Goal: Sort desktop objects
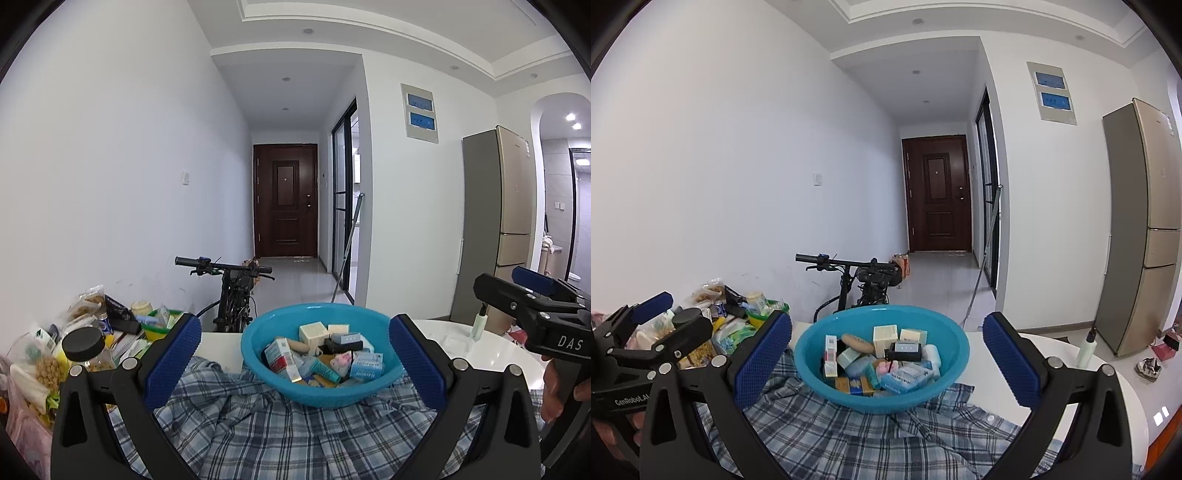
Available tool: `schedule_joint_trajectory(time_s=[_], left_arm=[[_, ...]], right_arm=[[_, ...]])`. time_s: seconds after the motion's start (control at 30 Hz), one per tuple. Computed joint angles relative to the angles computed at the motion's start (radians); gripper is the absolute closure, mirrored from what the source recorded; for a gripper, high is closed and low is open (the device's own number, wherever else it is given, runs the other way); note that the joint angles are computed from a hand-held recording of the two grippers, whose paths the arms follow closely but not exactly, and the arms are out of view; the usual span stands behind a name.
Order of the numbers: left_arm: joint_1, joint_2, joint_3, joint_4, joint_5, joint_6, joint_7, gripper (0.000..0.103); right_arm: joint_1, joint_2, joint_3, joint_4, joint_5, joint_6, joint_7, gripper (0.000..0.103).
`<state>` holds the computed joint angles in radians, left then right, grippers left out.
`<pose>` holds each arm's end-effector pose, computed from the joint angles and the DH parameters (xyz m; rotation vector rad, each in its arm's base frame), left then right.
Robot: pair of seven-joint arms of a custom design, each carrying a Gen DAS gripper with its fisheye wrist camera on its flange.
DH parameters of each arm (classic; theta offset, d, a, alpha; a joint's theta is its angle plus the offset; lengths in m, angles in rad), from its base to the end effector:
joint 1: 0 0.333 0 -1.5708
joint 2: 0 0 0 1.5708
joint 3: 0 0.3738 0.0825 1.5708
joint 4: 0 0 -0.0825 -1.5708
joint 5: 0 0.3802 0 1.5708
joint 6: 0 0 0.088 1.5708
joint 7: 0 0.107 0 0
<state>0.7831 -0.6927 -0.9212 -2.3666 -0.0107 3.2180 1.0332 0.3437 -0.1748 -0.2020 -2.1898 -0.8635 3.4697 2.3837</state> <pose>0.4164 -0.1981 0.6641 -1.4326 1.2658 -1.0165 0.4785 0.1485 0.6655 -1.5128 1.0722 -0.7788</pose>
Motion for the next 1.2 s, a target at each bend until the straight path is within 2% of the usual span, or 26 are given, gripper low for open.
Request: schedule_joint_trajectory(time_s=[0.03,0.23,0.3,0.37,0.53,0.63,0.77,0.83,0.87,0.97,1.1,1.2], left_arm=[[-0.009,0.002,0.004,-0.012,0.004,0.009,0.006,0.0],[-0.062,0.004,0.023,-0.087,-0.015,0.048,0.023,0.0],[-0.056,-0.011,0.012,-0.112,-0.033,0.064,0.017,0.0],[-0.039,-0.033,-0.008,-0.131,-0.05,0.075,0.01,0.0],[-0.035,-0.041,-0.042,-0.194,-0.084,0.142,0.019,0.0],[-0.057,-0.007,-0.056,-0.233,-0.105,0.194,0.039,0.0],[-0.039,-0.006,-0.115,-0.25,-0.145,0.188,0.05,0.0],[-0.028,-0.004,-0.143,-0.263,-0.168,0.207,0.032,0.0],[-0.018,-0.008,-0.16,-0.272,-0.183,0.222,0.018,0.0],[0.028,-0.031,-0.215,-0.281,-0.202,0.228,-0.001,0.0],[0.053,-0.031,-0.255,-0.286,-0.189,0.236,-0.026,0.0],[0.075,-0.05,-0.284,-0.297,-0.192,0.28,-0.044,0.0]], right_arm=[[-0.031,-0.003,0.031,-0.02,0.034,0.014,-0.03,0.0],[-0.109,-0.021,0.105,-0.114,0.136,0.068,-0.134,0.0],[-0.112,-0.022,0.106,-0.141,0.147,0.089,-0.147,0.0],[-0.099,-0.019,0.082,-0.153,0.117,0.101,-0.123,0.0],[-0.097,-0.01,0.067,-0.18,0.052,0.109,-0.084,0.0],[-0.134,-0.006,0.104,-0.217,0.1,0.134,-0.129,0.0],[-0.158,0.004,0.136,-0.264,0.168,0.154,-0.171,0.0],[-0.157,0.012,0.133,-0.279,0.175,0.165,-0.16,0.0],[-0.166,0.013,0.145,-0.292,0.207,0.173,-0.176,0.0],[-0.211,0.014,0.231,-0.346,0.41,0.206,-0.343,0.0],[-0.204,0.03,0.251,-0.369,0.517,0.239,-0.45,0.0],[-0.185,0.046,0.234,-0.373,0.521,0.245,-0.44,0.0]])
